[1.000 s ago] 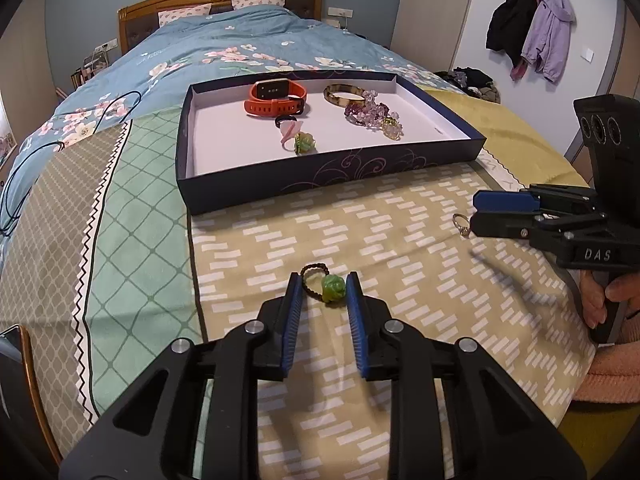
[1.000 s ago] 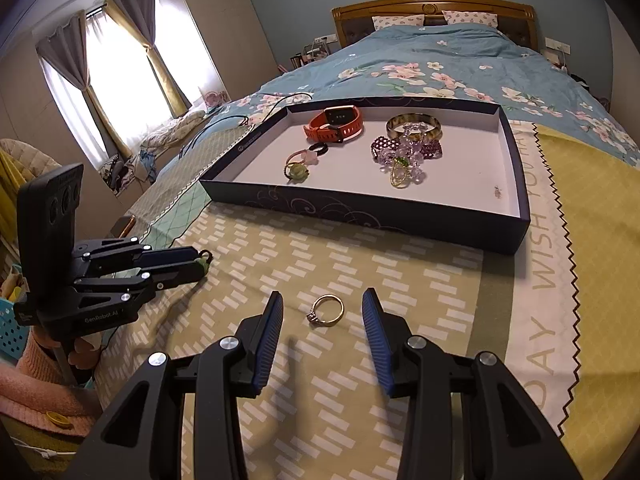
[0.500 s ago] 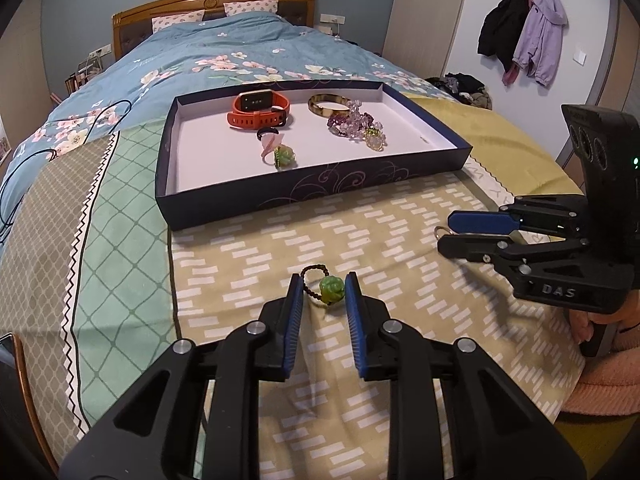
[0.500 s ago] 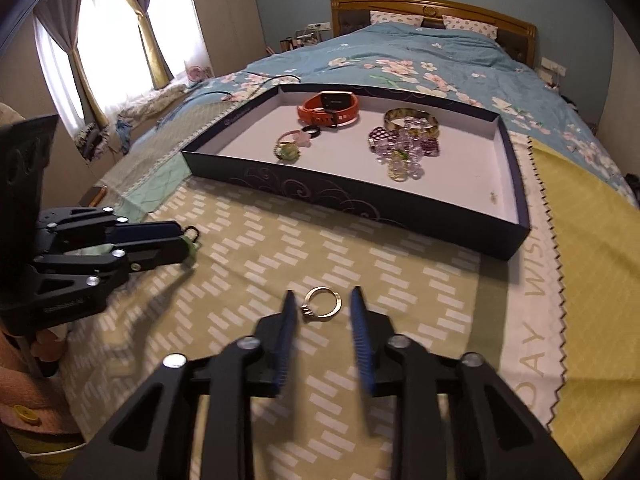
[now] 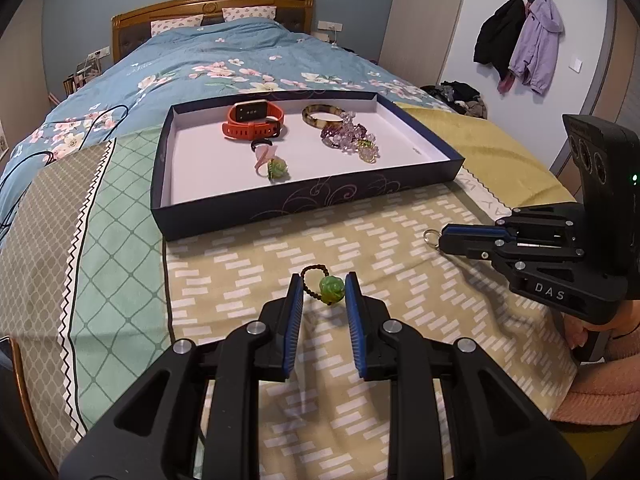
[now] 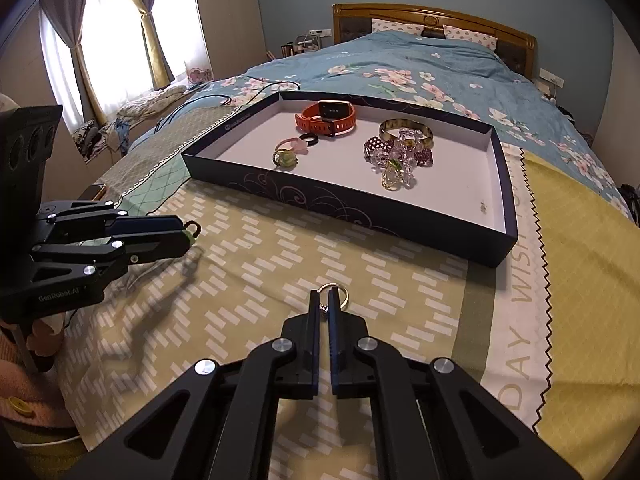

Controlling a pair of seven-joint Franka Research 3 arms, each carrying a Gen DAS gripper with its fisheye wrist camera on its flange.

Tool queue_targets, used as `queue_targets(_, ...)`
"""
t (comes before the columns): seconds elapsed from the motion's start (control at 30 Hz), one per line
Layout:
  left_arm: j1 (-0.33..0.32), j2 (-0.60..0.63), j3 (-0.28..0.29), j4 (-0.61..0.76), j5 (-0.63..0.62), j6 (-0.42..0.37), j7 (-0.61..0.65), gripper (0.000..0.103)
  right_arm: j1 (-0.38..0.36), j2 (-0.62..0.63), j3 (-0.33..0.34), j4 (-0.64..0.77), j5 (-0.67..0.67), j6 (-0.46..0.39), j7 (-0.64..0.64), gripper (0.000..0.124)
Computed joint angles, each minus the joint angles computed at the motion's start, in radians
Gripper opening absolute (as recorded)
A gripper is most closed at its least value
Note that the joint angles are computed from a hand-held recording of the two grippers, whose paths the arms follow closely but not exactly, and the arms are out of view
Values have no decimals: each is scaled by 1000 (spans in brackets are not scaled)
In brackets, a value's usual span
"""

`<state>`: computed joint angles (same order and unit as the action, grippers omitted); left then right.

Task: Organize jewelry
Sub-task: 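Close the left tool on the green-bead cord ring while the right tool grasps the silver ring, then lift the green-bead cord ring with the left tool while the right tool carries the silver ring toward the tray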

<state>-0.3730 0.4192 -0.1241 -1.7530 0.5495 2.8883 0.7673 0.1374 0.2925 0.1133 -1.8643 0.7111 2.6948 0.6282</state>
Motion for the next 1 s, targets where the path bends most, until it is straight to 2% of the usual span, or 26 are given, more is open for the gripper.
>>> queue_targets(0.17,-1,5,-3,8,-4,-6,4,22,-1,3,-3,3,1,2,17,4)
queue_targets(0.2,0,6,-4,10,-5,-6,5,22,-1,4,-6,5,-1,2,31,8)
queue_targets(0.23,-2,6,-2,11,-4,-7,4,22,-2,7,-8,9,0,-3,48,23)
queue_targets(0.27,-2,8,-2,13,-5,-7,4,22,-5,8,-6,11,3,-7,51,30)
queue_targets(0.37,-2,9,-3,13,-7,-7,7,22,-4,13,-5,16,-6,-12,56,27)
queue_targets(0.4,-1,11,-6,15,-10,-9,12,22,-1,16,-7,19,-18,-16,61,23)
queue_targets(0.47,-1,16,-7,20,-13,-11,16,22,7,18,-10,18,-40,-7,72,8)
queue_targets(0.57,1,19,-10,23,-22,-9,21,22,3,17,-5,17,-43,-7,67,3)
queue_targets(0.77,-6,20,1,26,-16,5,16,22,-13,7,11,9,-1,1,16,3)
queue_targets(1.0,-22,7,21,24,15,22,-13,22,-47,-25,40,0,194,-6,-149,3)
